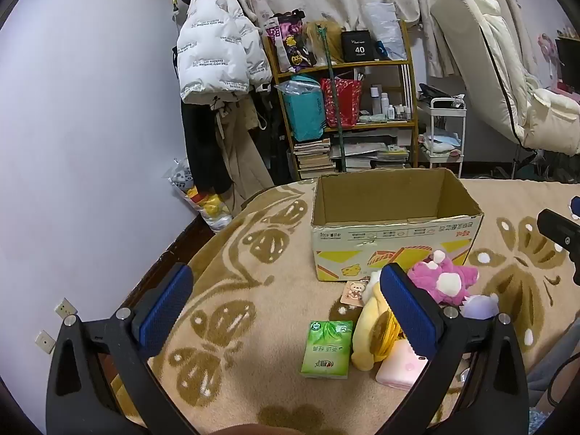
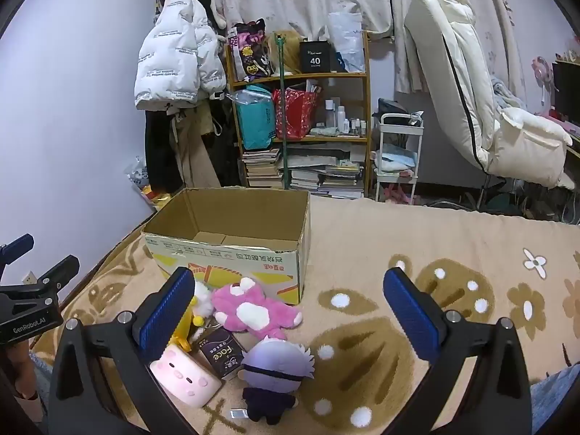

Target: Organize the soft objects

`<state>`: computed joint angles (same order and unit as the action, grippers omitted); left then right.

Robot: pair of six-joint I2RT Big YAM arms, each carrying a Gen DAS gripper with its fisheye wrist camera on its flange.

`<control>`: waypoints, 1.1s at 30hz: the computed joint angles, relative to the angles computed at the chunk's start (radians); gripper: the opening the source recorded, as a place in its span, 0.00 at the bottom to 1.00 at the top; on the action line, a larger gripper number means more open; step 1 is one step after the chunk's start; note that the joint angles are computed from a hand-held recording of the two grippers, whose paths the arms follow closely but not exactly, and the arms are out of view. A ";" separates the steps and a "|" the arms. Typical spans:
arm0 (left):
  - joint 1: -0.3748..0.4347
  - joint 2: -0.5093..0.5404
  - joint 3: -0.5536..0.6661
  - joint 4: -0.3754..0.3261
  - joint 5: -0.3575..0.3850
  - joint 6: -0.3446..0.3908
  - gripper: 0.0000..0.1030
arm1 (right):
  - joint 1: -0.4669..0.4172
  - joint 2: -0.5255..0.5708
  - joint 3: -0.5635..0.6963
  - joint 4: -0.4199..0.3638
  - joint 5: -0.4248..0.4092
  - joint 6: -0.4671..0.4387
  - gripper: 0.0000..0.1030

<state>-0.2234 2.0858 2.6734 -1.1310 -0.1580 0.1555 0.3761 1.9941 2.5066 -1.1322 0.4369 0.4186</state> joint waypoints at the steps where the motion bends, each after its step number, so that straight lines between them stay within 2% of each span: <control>1: 0.000 0.000 -0.001 0.002 -0.001 0.000 0.99 | 0.000 0.000 0.001 -0.001 -0.002 0.001 1.00; 9: 0.004 -0.006 -0.009 0.010 -0.001 -0.006 0.99 | -0.001 -0.005 -0.011 0.011 -0.001 -0.001 1.00; 12: 0.003 -0.035 -0.065 0.046 -0.003 -0.008 0.99 | -0.001 -0.003 -0.008 0.010 0.002 -0.001 1.00; 16: 0.009 -0.010 -0.005 0.014 -0.002 -0.018 0.99 | -0.001 -0.003 -0.008 0.010 0.002 -0.002 1.00; 26: 0.010 -0.023 -0.036 0.036 -0.004 -0.019 0.99 | 0.000 0.004 0.010 -0.001 0.004 -0.003 1.00; 30: 0.011 -0.016 -0.024 0.024 -0.001 -0.021 0.99 | 0.002 0.010 0.024 -0.009 0.014 -0.008 1.00; 33: 0.011 -0.002 0.003 0.004 -0.003 -0.023 0.99 | 0.002 -0.022 -0.054 0.050 0.019 -0.026 1.00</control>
